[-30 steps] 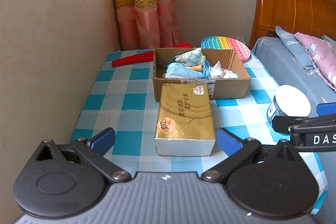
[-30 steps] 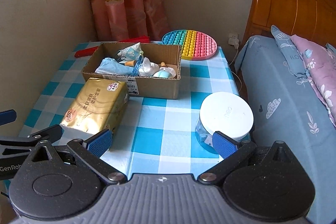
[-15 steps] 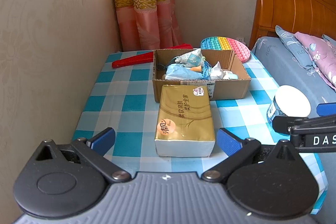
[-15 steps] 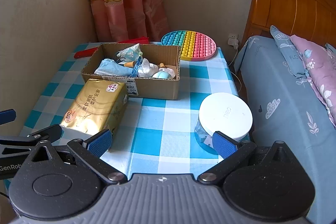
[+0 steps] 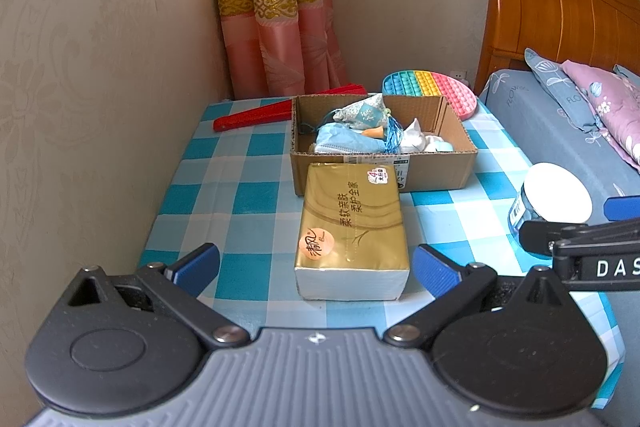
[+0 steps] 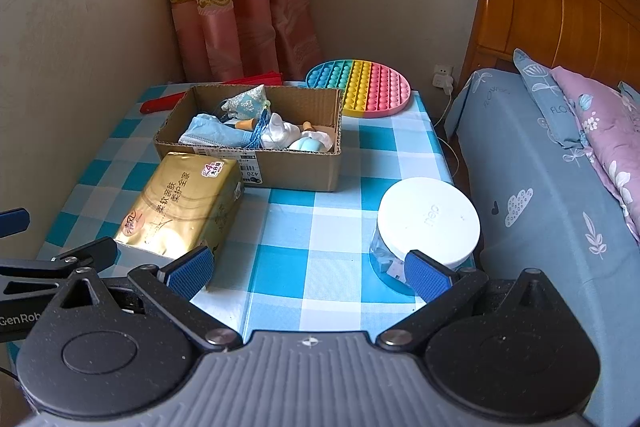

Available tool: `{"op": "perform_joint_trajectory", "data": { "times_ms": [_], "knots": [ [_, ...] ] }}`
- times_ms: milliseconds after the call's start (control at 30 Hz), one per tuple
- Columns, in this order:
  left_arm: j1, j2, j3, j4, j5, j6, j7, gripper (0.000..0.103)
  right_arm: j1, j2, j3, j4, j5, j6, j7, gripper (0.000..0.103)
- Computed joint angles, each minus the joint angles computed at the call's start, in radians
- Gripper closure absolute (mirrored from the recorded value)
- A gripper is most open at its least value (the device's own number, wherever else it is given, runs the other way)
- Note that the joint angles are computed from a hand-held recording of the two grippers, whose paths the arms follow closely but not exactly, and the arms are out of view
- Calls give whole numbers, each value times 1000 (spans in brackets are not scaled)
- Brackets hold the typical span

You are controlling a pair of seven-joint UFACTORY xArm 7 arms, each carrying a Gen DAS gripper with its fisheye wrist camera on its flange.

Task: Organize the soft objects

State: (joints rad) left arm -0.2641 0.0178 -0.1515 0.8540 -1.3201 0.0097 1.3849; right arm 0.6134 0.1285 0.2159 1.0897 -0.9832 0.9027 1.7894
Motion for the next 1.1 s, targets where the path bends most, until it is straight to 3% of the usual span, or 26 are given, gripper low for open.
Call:
{"op": "perform_joint_trajectory", "data": {
  "times_ms": [1100],
  "knots": [
    [7, 1, 0, -3, 49, 1, -47, 1, 2, 4, -2, 6, -5, -2, -3, 0]
  ]
}}
